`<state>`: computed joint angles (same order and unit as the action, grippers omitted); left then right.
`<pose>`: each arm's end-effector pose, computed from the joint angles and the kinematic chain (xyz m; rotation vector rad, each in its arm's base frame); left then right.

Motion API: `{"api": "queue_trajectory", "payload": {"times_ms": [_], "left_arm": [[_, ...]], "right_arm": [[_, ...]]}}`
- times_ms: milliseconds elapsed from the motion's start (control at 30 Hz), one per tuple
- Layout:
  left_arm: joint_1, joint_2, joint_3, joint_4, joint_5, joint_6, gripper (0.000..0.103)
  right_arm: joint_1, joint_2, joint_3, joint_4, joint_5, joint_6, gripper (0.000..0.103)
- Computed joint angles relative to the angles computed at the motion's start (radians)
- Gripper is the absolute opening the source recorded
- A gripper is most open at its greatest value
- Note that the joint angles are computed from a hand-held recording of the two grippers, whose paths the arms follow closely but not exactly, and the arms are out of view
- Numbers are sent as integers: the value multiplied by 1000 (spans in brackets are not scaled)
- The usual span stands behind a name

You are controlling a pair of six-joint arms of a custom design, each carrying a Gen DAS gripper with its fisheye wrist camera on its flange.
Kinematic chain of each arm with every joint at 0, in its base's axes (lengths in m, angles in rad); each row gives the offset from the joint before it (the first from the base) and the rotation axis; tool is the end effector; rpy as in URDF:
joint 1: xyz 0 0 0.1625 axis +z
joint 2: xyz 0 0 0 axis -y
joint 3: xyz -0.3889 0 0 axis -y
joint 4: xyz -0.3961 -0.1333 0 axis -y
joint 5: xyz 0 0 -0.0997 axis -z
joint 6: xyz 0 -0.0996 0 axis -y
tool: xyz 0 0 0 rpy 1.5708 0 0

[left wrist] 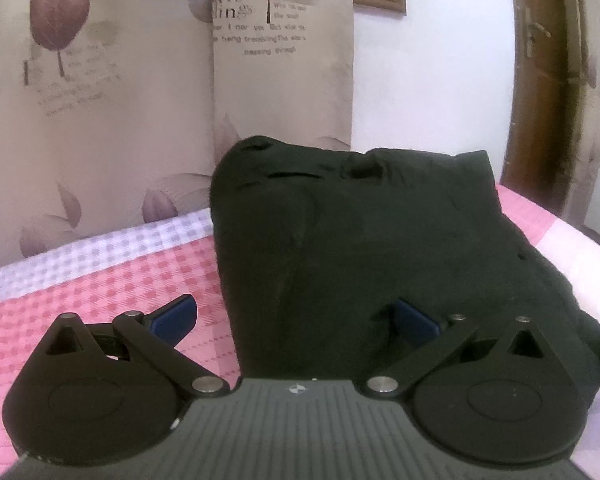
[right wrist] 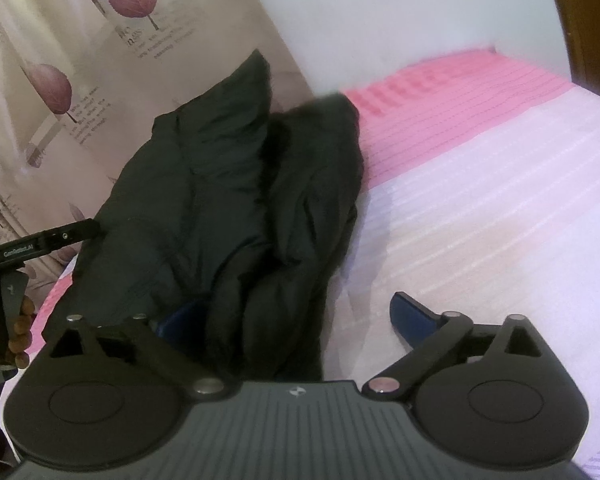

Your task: Fold large clothes

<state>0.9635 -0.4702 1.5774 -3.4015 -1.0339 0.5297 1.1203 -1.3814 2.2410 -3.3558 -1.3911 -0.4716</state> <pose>-0.2226 -0.6432 -0.0137 1.1153 2.2244 -0.9622 -0.0686 -0.4889 0.2651 0.1440 -2.5942 1.2636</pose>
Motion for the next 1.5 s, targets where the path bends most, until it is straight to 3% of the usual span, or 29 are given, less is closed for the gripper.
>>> {"api": "queue_trajectory", "payload": {"times_ms": [100, 267, 500, 667, 967, 1133, 1333, 1500], "left_arm": [[18, -12, -14, 74, -51, -48, 103], [72, -41, -56, 269, -204, -131, 103], [120, -45, -103, 352, -315, -110, 103], [151, -42, -137, 400, -390, -89, 103], [206, -17, -224, 523, -509, -132, 103], [229, -12, -274, 616, -565, -163, 103], [281, 15, -395, 829, -664, -227, 103], [306, 20, -412, 849, -722, -237, 103]], "right_arm": [[-3, -8, -5, 24, 7, 13, 102], [-13, -16, -29, 73, 37, 60, 103], [-12, 10, -124, 165, 68, 86, 103], [2, 58, -241, 343, 96, 72, 103], [19, 153, -402, 532, 169, 72, 103], [15, 172, -466, 671, 219, 44, 103], [-1, 158, -516, 808, 212, -89, 103], [-2, 164, -544, 861, 210, -125, 103]]}}
